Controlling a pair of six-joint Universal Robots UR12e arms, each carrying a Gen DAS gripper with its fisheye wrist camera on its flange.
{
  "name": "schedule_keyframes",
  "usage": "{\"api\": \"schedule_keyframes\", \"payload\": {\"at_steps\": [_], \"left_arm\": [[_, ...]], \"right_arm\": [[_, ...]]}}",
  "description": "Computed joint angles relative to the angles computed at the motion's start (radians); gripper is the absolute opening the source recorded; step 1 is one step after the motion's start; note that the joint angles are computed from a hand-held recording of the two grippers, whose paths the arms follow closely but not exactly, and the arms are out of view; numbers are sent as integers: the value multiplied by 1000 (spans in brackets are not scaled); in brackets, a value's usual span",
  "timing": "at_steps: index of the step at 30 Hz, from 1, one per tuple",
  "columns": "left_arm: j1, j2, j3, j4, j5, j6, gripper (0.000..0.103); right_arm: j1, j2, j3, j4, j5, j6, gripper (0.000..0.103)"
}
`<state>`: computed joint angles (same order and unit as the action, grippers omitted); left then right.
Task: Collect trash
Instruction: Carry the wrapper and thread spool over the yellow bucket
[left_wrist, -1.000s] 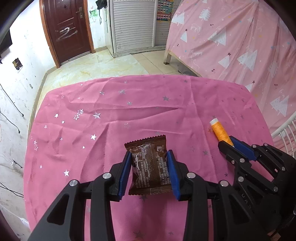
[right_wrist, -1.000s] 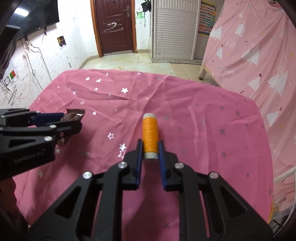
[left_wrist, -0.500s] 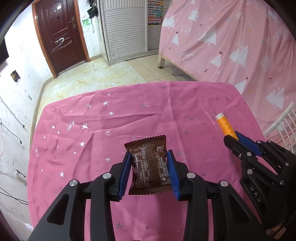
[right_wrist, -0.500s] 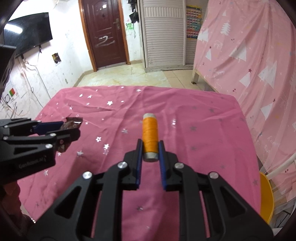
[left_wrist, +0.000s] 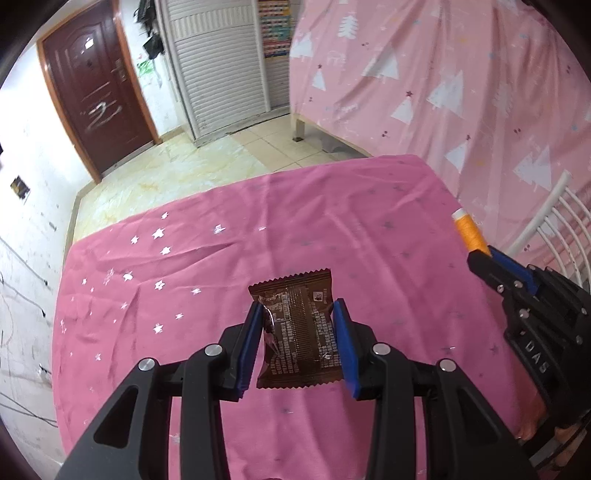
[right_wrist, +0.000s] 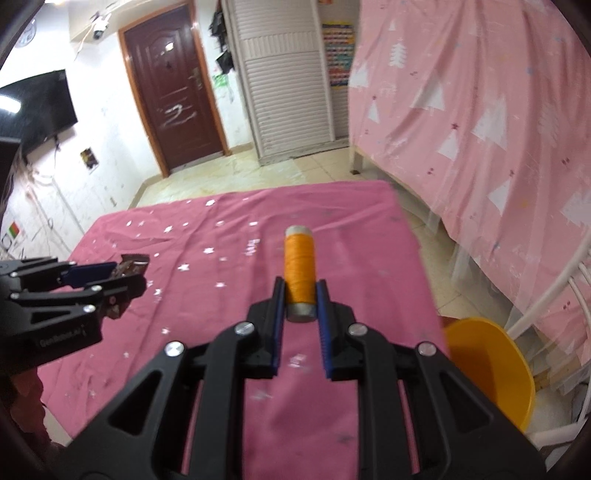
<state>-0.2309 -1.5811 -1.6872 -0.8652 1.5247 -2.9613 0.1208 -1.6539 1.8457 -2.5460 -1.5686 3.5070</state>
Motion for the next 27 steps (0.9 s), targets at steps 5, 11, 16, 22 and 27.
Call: {"api": "schedule_keyframes", "payload": {"at_steps": [5, 11, 16, 22, 27], "left_arm": [[-40, -4, 8, 1, 5, 15, 33], [-93, -11, 21, -3, 4, 35, 33], [-133, -21, 31, 1, 5, 47, 33], [-182, -37, 42, -3, 16, 61, 33], [-216, -51, 54, -3, -7, 64, 33]], "right_arm": [[-45, -53, 58, -14, -11, 38, 15], [-98, -112, 124, -19, -22, 82, 15], [-142, -156, 174, -8, -29, 103, 16], [-180, -194, 218, -3, -25, 121, 16], [-212, -221, 249, 2, -15, 126, 16]]}}
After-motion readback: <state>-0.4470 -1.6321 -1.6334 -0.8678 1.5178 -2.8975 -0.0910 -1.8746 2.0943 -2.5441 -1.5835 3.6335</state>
